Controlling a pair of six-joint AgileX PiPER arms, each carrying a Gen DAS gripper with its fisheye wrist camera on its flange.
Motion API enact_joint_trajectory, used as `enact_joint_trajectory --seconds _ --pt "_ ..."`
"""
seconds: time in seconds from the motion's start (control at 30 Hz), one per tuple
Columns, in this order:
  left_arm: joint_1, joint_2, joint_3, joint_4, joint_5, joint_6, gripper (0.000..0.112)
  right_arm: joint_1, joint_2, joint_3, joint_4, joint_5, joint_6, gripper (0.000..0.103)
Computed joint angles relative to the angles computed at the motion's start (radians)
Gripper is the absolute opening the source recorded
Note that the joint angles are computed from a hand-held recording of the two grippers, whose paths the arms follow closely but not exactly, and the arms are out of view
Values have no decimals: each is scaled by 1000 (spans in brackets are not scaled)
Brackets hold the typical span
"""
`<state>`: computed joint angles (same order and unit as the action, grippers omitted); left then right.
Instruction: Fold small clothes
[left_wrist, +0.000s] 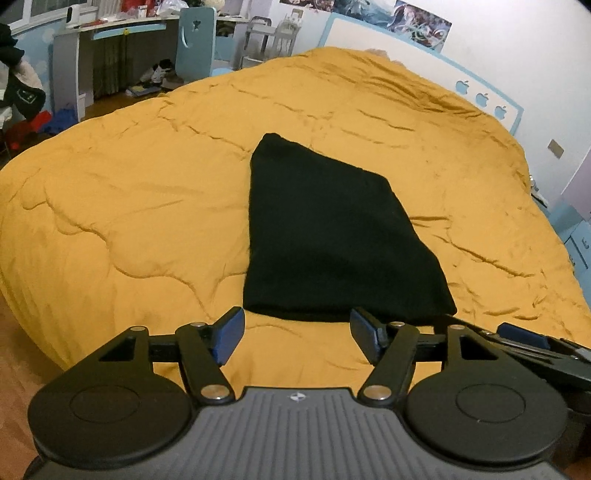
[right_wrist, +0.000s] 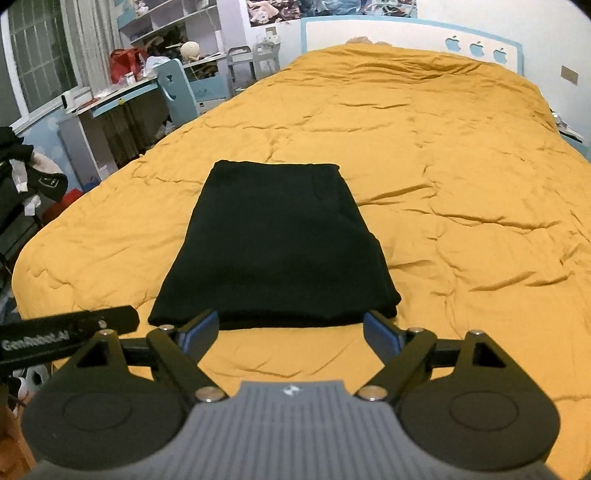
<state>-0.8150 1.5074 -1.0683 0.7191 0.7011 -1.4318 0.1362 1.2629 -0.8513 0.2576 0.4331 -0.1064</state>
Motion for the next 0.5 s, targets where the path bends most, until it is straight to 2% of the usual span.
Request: enact_joint_trajectory --seconds 0.23,0.5 --pt "-29 3 -18 1 44 -4 77 67 -27 9 -216 -5 194 81" --pt "-33 13 -38 -6 70 11 77 54 -33 11 -186 8 166 81"
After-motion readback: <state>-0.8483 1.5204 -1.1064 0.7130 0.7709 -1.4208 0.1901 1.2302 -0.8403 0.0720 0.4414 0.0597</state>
